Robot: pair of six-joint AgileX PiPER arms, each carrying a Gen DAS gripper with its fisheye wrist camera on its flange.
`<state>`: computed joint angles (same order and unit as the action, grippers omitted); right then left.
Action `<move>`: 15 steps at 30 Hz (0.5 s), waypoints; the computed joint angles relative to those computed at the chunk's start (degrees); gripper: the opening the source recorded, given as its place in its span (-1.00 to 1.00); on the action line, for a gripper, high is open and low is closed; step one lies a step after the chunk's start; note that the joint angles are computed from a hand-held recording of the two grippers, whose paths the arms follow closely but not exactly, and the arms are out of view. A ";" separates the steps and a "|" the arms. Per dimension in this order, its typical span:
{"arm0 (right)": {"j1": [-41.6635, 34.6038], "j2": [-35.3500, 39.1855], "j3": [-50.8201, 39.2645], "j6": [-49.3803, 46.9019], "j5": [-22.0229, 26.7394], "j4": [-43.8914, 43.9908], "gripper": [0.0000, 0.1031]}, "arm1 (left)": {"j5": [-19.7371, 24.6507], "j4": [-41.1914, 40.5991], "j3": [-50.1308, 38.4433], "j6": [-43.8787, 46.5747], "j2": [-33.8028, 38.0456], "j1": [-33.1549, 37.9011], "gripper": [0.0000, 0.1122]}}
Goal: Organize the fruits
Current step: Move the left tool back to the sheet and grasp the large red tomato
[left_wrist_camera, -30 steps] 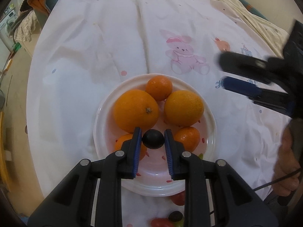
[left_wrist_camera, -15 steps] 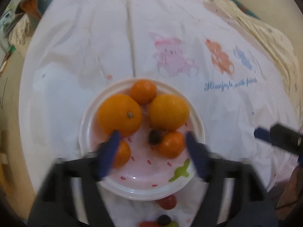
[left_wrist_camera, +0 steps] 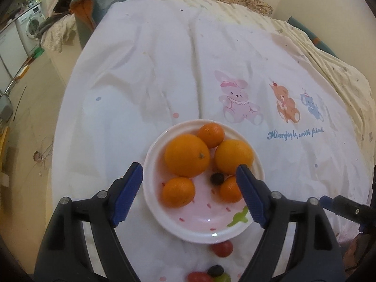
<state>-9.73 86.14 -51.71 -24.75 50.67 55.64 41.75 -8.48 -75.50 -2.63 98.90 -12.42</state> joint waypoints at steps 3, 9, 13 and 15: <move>1.29 -1.55 1.41 0.54 -0.80 -0.95 0.40 | 0.50 1.01 1.77 -0.30 -2.57 -0.23 0.40; 3.35 -4.00 3.89 1.80 -2.00 -2.00 0.40 | 4.04 1.44 6.70 1.20 -9.18 0.01 0.40; 4.39 -5.20 5.29 2.98 -2.69 -2.99 0.40 | 5.85 0.40 10.90 2.15 -12.80 1.09 0.40; 4.67 -5.61 5.81 3.38 -2.84 -3.31 0.40 | 5.94 0.60 13.15 2.33 -14.35 1.49 0.40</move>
